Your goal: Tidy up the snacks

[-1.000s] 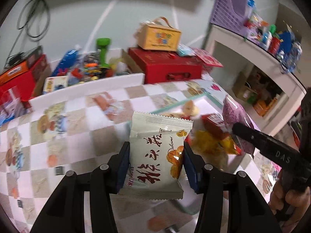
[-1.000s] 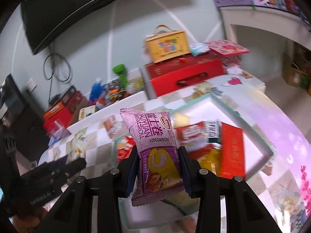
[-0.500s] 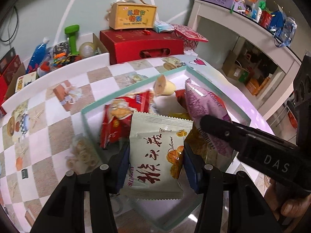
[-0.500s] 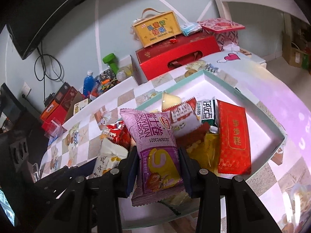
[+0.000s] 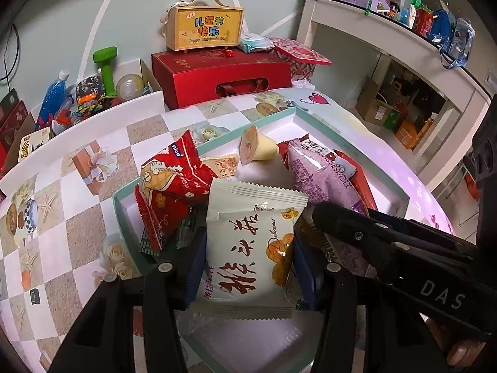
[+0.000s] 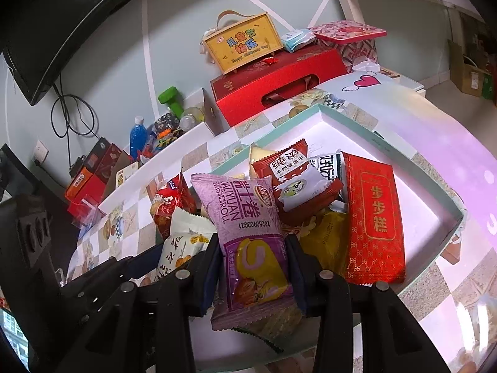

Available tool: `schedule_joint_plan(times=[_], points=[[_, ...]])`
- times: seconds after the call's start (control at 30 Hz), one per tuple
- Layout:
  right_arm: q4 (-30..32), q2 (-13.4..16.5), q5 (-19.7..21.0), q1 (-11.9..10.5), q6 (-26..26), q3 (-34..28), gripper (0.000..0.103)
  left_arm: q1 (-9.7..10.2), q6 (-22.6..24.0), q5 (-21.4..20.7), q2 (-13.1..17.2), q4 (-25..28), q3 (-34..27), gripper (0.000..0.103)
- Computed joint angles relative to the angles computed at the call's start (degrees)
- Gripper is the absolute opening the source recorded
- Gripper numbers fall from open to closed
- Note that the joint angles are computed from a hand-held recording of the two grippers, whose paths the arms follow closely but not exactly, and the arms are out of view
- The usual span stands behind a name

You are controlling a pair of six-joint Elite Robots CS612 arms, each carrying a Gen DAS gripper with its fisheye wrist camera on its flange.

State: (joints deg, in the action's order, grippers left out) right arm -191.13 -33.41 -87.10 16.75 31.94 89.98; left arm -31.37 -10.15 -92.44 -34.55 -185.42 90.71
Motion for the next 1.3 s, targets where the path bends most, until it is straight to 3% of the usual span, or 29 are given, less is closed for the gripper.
schedule_joint_plan(times=[0.13,0.53,0.6,0.67,0.73,0.83,1.17,1.3], points=[[0.5,-0.4,-0.6,0.2,-0.4,0.2,0.046,0.14,-0.7,-1.0,-0.3,-0.8,0.5,0.069],[1.2,-1.6,-1.9,0.8,-3.0,0.9,0.05,0.67,-5.9,-0.4,-2.3,-6.5,5.3,0.07],[1.5,-1.9,-2.6,0.9,-3.0,1.1,0.056,0.67,-7.0,0.8,-2.8,-7.2,6.2,0.07],[2.6,-2.2,-3.4,1.1,-3.2,1.3,0.068,0.59,-8.9,3.1,-3.3,-7.9,7.4,0.071],[3.8,-2.4,-3.6,1.2,-4.0,1.3,0.07,0.62,-10.7,4.8,-3.7,-8.0,8.2,0.082],[5.5,-2.4,-4.2,1.3,-4.6,1.1,0.082,0.35,-13.8,9.9,-3.9,-8.4,9.2,0.089],[6.1,-2.5,-5.0,2.1,-7.7,1.3,0.102,-0.09,-20.4,19.1,-4.0,-5.4,11.6,0.103],[5.4,-2.6,-5.3,2.6,-9.8,1.4,0.103,-0.22,-21.6,20.9,-4.4,-5.6,12.7,0.103]])
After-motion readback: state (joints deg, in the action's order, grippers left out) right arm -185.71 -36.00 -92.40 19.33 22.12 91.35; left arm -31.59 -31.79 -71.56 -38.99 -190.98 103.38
